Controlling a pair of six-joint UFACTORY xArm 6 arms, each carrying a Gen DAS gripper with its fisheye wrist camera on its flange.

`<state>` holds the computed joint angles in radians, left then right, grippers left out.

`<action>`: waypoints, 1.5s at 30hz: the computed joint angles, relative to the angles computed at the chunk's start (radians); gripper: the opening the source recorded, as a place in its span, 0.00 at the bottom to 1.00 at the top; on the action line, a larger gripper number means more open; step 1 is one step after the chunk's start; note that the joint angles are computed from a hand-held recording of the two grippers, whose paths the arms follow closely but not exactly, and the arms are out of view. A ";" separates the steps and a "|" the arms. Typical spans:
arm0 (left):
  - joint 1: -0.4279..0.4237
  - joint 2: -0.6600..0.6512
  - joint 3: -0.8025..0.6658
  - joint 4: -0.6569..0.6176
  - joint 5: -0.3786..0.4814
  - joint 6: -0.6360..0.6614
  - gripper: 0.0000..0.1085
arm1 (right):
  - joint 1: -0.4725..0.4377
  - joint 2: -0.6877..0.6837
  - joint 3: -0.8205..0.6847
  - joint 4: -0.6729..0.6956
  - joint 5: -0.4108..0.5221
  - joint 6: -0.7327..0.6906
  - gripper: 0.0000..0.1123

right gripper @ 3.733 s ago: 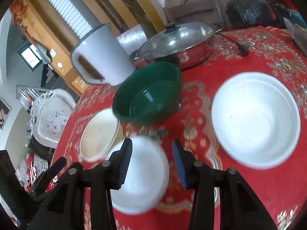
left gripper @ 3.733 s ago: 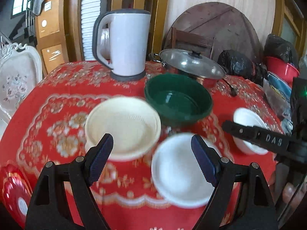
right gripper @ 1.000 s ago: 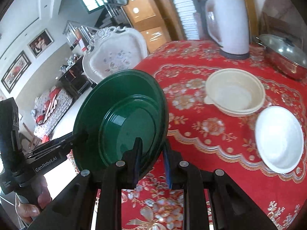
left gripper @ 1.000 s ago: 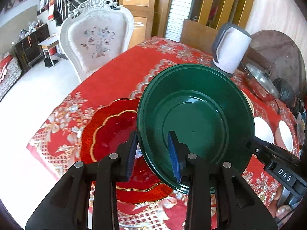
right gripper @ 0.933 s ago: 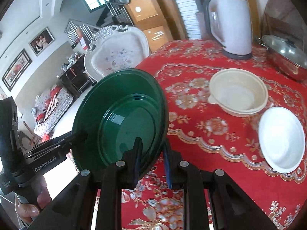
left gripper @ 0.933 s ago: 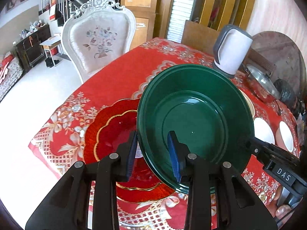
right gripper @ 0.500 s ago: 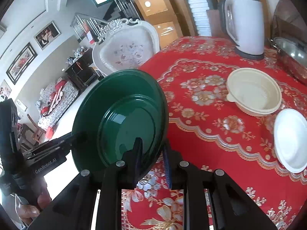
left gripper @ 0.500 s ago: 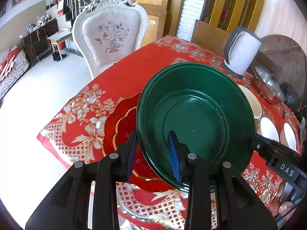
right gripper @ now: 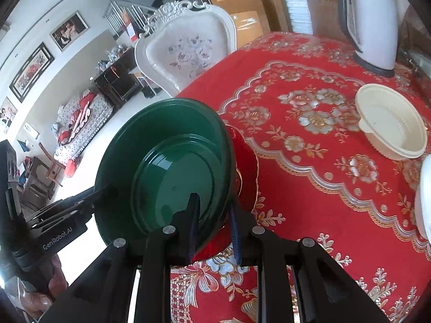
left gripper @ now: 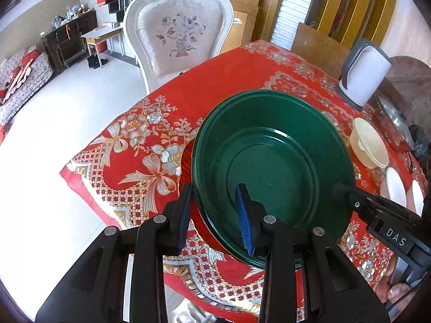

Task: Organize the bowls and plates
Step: 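Carry the green bowl over the stacked red plates and lower it, then open the left tool to release the green bowl and withdraw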

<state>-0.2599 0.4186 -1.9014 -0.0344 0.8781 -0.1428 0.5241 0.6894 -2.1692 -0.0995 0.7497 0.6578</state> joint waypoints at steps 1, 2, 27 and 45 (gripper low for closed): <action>0.001 0.006 -0.004 -0.001 0.004 0.001 0.29 | -0.001 0.012 -0.016 0.007 0.011 -0.005 0.18; 0.002 0.011 -0.010 -0.002 0.010 0.002 0.29 | -0.001 0.019 -0.027 0.008 0.017 -0.006 0.18; -0.006 -0.005 0.039 0.180 -0.114 -0.140 0.30 | 0.006 0.070 -0.117 0.034 0.070 -0.010 0.23; -0.098 -0.091 0.132 0.289 -0.332 -0.216 0.53 | -0.003 -0.235 0.317 -0.299 -0.178 0.264 0.32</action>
